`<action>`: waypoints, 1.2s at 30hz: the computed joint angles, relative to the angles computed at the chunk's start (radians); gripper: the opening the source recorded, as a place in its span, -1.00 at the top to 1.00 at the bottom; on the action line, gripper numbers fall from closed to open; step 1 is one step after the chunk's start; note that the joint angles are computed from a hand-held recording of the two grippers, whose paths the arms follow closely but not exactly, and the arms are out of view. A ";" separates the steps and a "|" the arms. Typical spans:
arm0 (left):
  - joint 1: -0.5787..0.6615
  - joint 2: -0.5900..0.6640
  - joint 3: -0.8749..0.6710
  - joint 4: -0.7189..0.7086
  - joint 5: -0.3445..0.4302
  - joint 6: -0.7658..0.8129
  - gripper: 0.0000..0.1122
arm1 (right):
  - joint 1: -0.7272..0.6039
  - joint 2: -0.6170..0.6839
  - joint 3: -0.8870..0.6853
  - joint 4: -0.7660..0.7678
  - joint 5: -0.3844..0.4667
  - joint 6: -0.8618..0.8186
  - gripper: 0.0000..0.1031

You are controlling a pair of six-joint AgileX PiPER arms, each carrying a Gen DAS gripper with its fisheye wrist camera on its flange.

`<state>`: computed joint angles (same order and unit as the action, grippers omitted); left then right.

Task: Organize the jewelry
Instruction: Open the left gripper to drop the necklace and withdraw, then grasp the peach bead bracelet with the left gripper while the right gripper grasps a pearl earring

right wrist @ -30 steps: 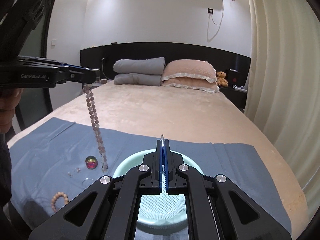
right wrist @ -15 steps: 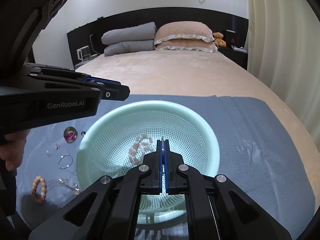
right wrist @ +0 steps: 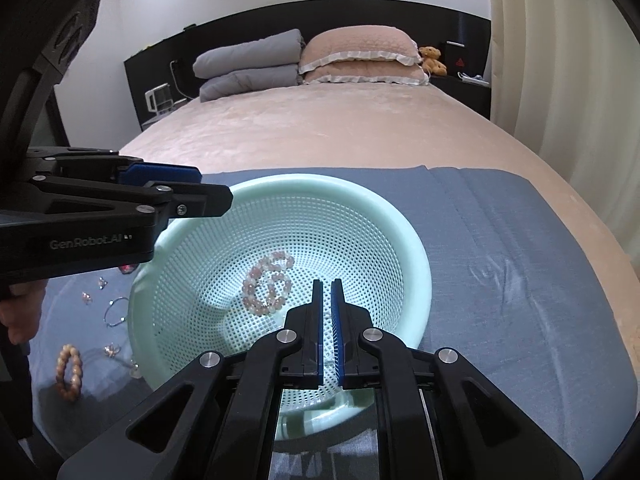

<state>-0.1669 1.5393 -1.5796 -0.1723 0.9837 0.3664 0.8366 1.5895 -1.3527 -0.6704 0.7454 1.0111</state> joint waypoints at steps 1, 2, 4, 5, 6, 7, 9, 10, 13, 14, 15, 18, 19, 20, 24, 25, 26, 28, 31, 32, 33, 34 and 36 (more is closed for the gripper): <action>0.010 -0.016 0.010 -0.013 -0.003 0.022 0.18 | 0.011 -0.004 0.000 -0.009 0.012 0.006 0.88; 0.023 -0.036 0.023 -0.031 -0.006 0.049 0.07 | 0.015 -0.007 -0.006 -0.011 0.021 0.001 0.88; 0.060 -0.087 0.063 -0.067 -0.016 0.109 -0.12 | 0.039 -0.017 -0.006 -0.028 0.041 0.009 0.83; 0.081 -0.108 0.075 -0.088 -0.017 0.139 -0.14 | 0.056 -0.025 -0.006 -0.040 0.051 0.016 0.72; 0.111 -0.134 0.094 -0.115 -0.015 0.177 -0.14 | 0.074 -0.033 -0.006 -0.054 0.059 0.026 0.53; 0.142 -0.155 0.107 -0.139 -0.009 0.208 -0.19 | 0.093 -0.042 -0.005 -0.070 0.063 0.037 0.43; 0.219 -0.204 0.148 -0.199 -0.008 0.271 -0.33 | 0.144 -0.060 -0.002 -0.111 0.071 0.066 0.13; 0.270 -0.229 0.172 -0.240 -0.002 0.310 -0.42 | 0.168 -0.066 -0.003 -0.129 0.075 0.079 0.08; 0.424 -0.297 0.255 -0.338 0.008 0.417 -0.61 | 0.252 -0.070 -0.009 -0.184 0.086 0.126 -0.21; 0.470 -0.319 0.287 -0.361 0.008 0.450 -0.68 | 0.274 -0.068 -0.010 -0.196 0.081 0.136 -0.32; 0.513 -0.340 0.320 -0.376 0.004 0.479 -0.71 | 0.288 -0.064 -0.015 -0.197 0.076 0.135 -0.40; 0.656 -0.397 0.421 -0.458 0.025 0.612 -0.73 | 0.344 -0.040 -0.020 -0.200 0.063 0.152 -0.52; 0.700 -0.410 0.453 -0.484 0.043 0.656 -0.73 | 0.358 -0.034 -0.017 -0.192 0.052 0.160 -0.55; 0.738 -0.425 0.487 -0.500 0.051 0.691 -0.73 | 0.371 -0.027 -0.010 -0.179 0.034 0.174 -0.62; 0.858 -0.493 0.654 -0.537 0.055 0.821 -0.73 | 0.403 0.000 0.021 -0.104 -0.024 0.197 -0.66; 0.898 -0.510 0.698 -0.551 0.064 0.868 -0.73 | 0.413 0.019 0.018 -0.093 -0.014 0.204 -0.66; 0.931 -0.519 0.736 -0.561 0.066 0.909 -0.73 | 0.420 0.032 0.021 -0.090 -0.006 0.214 -0.66; 0.965 -0.530 0.801 -0.568 0.046 0.958 -0.73 | 0.423 0.059 0.017 -0.078 0.021 0.224 -0.67; 0.989 -0.509 0.854 -0.542 0.017 0.966 -0.73 | 0.424 0.094 -0.003 -0.098 0.105 0.296 -0.72; 1.002 -0.499 0.863 -0.543 0.011 0.966 -0.73 | 0.421 0.096 0.004 -0.124 0.114 0.346 -0.74; 1.010 -0.489 0.871 -0.545 -0.002 0.964 -0.73 | 0.419 0.098 0.005 -0.137 0.131 0.379 -0.86; 1.028 -0.479 0.883 -0.553 -0.007 0.977 -0.73 | 0.412 0.104 0.006 -0.141 0.140 0.400 -0.86; 1.032 -0.441 0.886 -0.546 -0.021 0.972 -0.73 | 0.367 0.100 0.031 -0.091 0.071 0.391 -0.85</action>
